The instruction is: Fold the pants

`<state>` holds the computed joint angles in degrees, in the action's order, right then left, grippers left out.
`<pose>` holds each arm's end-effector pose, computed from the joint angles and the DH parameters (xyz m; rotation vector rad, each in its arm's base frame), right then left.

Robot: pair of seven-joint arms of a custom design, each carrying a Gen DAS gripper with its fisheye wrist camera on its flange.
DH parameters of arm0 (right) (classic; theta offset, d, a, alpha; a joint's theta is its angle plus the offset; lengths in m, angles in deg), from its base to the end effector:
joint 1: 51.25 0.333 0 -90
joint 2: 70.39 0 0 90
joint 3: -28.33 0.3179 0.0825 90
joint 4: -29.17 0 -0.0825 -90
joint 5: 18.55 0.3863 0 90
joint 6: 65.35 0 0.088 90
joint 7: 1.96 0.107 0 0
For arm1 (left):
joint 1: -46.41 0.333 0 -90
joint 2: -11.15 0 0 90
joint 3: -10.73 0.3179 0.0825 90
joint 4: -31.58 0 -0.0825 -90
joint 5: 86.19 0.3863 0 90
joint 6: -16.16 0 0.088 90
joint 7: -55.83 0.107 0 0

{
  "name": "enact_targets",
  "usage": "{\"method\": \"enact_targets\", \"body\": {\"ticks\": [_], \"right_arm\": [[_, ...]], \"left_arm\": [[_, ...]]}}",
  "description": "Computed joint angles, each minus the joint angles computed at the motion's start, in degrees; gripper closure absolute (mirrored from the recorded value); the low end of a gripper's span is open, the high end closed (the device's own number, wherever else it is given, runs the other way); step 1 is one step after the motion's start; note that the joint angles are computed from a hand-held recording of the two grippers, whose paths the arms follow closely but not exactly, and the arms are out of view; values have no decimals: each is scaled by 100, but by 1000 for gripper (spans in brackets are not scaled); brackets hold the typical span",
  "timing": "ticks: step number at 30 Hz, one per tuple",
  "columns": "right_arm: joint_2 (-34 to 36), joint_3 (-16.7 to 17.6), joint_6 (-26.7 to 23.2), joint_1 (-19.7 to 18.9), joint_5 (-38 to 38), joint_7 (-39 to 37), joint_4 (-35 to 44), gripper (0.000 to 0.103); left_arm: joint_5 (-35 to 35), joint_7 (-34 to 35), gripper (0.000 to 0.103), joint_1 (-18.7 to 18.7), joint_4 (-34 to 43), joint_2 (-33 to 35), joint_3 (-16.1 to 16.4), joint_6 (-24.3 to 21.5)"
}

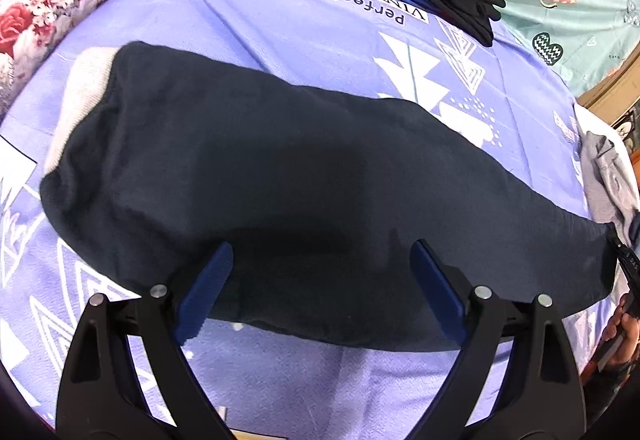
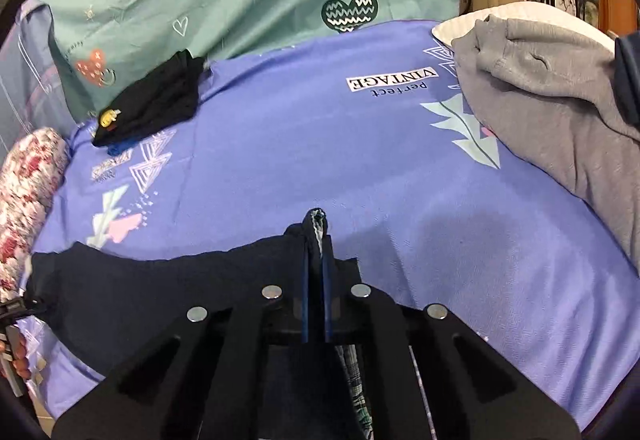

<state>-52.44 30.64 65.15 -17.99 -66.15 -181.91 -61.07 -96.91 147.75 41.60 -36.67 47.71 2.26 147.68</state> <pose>0.5767 0.3860 0.5096 -1.2388 2.1430 -0.7400 0.7619 -0.1488 0.4685 -1.9413 2.1993 -0.7800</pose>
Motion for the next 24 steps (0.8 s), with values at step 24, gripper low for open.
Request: {"method": "enact_targets", "body": {"ticks": [24], "right_arm": [[475, 87, 679, -121, 1569, -854, 145, 79]], "left_arm": [[102, 170, 12, -6, 347, 119, -56, -363]]}}
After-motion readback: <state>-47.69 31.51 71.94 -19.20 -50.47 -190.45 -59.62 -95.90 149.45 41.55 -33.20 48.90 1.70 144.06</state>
